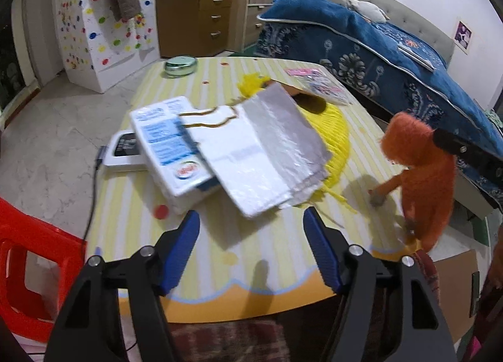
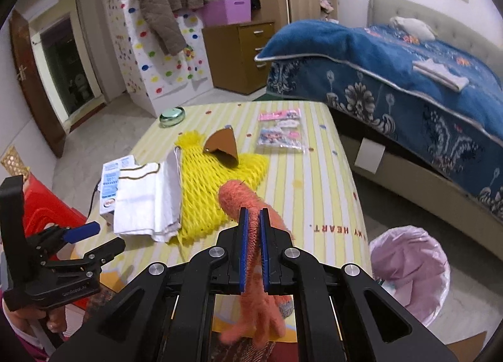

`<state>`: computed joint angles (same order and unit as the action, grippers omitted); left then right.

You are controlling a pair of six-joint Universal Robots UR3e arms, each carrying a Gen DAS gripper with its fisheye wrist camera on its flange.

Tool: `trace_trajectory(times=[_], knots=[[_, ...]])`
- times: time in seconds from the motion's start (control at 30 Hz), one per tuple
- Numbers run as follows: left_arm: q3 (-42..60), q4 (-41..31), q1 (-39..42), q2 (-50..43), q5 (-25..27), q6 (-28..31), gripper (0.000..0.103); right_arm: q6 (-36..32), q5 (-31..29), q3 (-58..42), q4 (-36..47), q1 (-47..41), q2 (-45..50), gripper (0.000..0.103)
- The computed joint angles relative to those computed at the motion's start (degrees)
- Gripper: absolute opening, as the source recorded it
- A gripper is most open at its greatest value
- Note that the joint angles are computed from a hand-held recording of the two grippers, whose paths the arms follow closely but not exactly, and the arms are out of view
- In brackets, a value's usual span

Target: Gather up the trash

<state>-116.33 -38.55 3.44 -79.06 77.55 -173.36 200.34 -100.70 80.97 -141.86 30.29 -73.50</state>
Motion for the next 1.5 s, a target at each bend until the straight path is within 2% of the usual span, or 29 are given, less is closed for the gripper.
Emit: trace_trajectory(times=[0.23, 0.33, 0.4, 0.47, 0.63, 0.77, 0.83, 0.93, 1.07, 1.17, 1.2, 1.4, 1.5], knots=[[4.2, -0.6, 0.0, -5.8, -0.1, -3.7, 0.055, -0.1, 1.4, 3.1, -2.3, -0.8, -0.9, 0.007], [5.4, -1.2, 0.5, -6.9, -1.2, -4.1, 0.037, 0.1, 1.1, 3.0, -2.2, -0.8, -0.8, 0.007], [5.7, -1.0, 0.3, -7.5, -1.1, -3.8, 0.014, 0.2, 1.3, 4.1, -2.8, -1.0, -1.3, 0.007], [5.6, 0.3, -0.3, -7.7, -0.3, -3.4, 0.003, 0.1, 1.6, 4.9, -3.3, -1.2, -1.6, 0.007], [7.2, 3.5, -3.2, -8.4, 1.6, -1.3, 0.001, 0.1, 2.0, 6.2, -4.0, -1.5, -2.2, 0.007], [10.8, 3.2, -5.2, -10.8, 1.0, 0.6, 0.001, 0.2, 2.4, 7.6, -4.5, -2.1, -3.0, 0.007], [12.6, 4.4, -6.9, -13.0, 1.7, 0.7, 0.005, 0.2, 2.7, 8.2, -4.8, -2.4, -3.4, 0.007], [14.7, 6.7, -9.2, -16.6, 2.1, 1.8, 0.020, 0.2, 3.2, 9.0, -5.1, -3.0, -3.9, 0.007], [15.3, 7.9, -9.7, -18.3, -0.2, 2.7, 0.046, 0.3, 3.6, 10.0, -5.2, -3.6, -4.8, 0.007], [12.3, 9.6, -8.1, -15.7, -1.4, 1.9, 0.069, 0.2, 3.8, 10.9, -5.7, -4.0, -5.5, 0.007], [11.0, 10.3, -7.7, -14.5, -1.1, 1.7, 0.073, 0.1, 4.0, 11.3, -6.0, -4.3, -5.7, 0.007], [6.0, 10.0, -5.6, -9.3, 0.1, 0.7, 0.073, 0.3, 4.9, 12.6, -7.6, -4.9, -6.0, 0.007], [8.1, 10.1, -8.7, -12.0, 5.0, -1.7, 0.073, 0.4, 5.2, 12.9, -7.8, -5.0, -5.9, 0.007]])
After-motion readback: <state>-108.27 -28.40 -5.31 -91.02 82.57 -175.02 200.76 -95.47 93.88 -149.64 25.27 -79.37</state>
